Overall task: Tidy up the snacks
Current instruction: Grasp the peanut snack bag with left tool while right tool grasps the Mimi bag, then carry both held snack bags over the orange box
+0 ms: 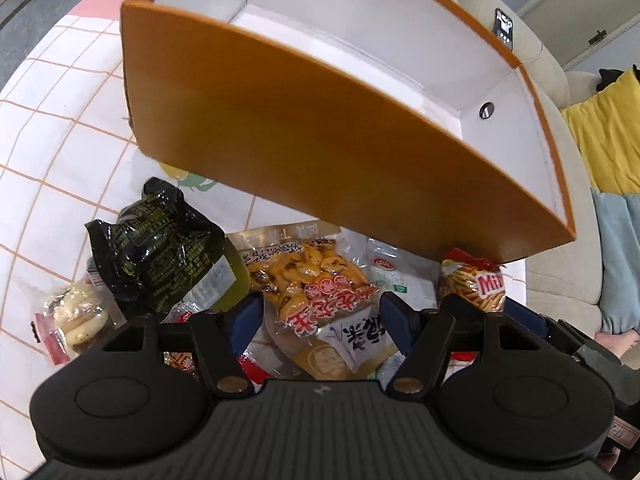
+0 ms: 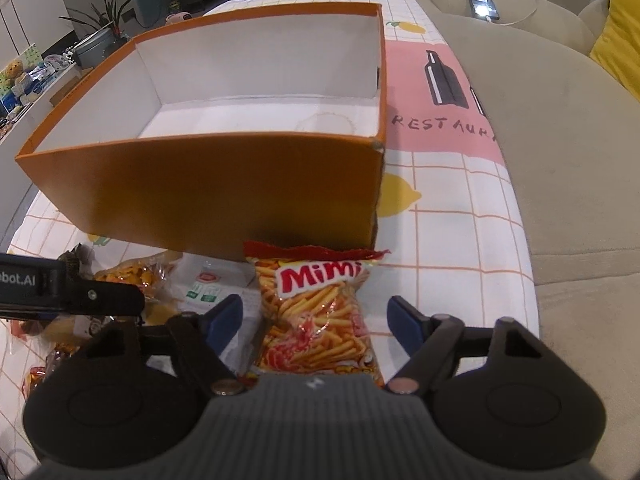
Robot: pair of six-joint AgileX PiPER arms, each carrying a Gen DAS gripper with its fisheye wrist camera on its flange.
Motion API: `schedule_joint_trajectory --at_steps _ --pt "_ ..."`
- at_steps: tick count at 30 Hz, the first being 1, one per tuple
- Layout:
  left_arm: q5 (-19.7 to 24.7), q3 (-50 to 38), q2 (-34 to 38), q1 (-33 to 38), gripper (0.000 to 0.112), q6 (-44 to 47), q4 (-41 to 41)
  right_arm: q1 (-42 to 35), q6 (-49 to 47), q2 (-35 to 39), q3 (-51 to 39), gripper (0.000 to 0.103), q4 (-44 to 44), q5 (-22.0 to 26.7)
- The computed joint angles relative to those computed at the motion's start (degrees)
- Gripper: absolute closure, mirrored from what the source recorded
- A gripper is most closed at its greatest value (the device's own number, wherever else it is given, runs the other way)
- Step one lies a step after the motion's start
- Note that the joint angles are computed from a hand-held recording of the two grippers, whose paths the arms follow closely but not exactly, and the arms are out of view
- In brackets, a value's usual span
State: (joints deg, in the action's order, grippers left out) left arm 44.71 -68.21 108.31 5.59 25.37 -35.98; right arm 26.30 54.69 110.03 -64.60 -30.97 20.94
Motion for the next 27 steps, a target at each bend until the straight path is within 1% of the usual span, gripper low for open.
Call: schedule_joint_trajectory --at_steps 2,3,4,5,6,7,9,10,12,13,15,17,19,23,27 --pt "-0.4 0.4 0.0 0.1 0.036 0.5 -0.7 0.0 -0.5 0.4 -0.3 0.039 0.3 0.2" --pt "-0.5 0.5 -0.1 0.1 0.04 0.5 -0.9 0.0 -0.1 0.5 -0.2 0.042 -0.1 0.2" --pt "-0.6 0.7 -0.3 0.2 0.042 0.9 -1.4 0.1 0.2 0.5 -0.2 0.044 -0.6 0.2" --pt "-0.8 1.0 -0.6 0.2 0.048 1.4 -1.7 0.3 0.3 0.5 -0.2 0.047 -0.9 0.3" --pt "-1.2 1.3 -1.0 0.1 0.052 1.7 -1.7 0.5 1.0 0.6 -0.3 0.048 -1.6 0.6" --pt "-1.4 1.6 -1.5 0.1 0.054 2.2 -1.6 0.8 1.5 0.6 -0.4 0.049 -2.3 0.9" --pt "-2.3 2.6 -2.6 0.0 0.062 3.8 -2.2 1.5 2.9 0.5 -0.5 0.053 -4.0 1.6" --pt "-2.4 3.1 -3.1 0.2 0.063 4.6 -2.8 1.8 3.3 0.4 -0.5 0.054 -4.6 2.0" --pt "-2.3 4.0 -4.0 0.6 0.071 6.1 -4.2 2.2 3.9 0.1 -0.5 0.056 -5.3 2.4" --pt "-2.2 4.3 -4.4 0.8 0.073 6.7 -4.8 2.4 4.6 -0.3 -0.2 0.056 -6.0 2.5" --pt "-2.4 4.6 -5.2 0.9 0.08 6.8 -4.7 3.0 6.3 -1.1 0.2 0.057 -7.7 2.8" --pt "-2.2 5.0 -5.9 1.4 0.083 7.3 -5.1 3.4 7.3 -1.9 0.6 0.058 -8.8 3.2" --pt "-1.9 5.5 -6.7 2.0 0.09 8.5 -6.3 3.9 8.0 -2.7 1.1 0.058 -9.2 3.3" --pt "-1.2 6.7 -9.2 2.8 0.094 11.8 -8.3 4.9 10.2 -4.9 2.4 0.059 -11.2 4.1" --pt "-1.4 7.8 -12.3 3.7 0.096 13.4 -8.0 6.1 12.7 -6.9 3.8 0.059 -13.0 4.6"
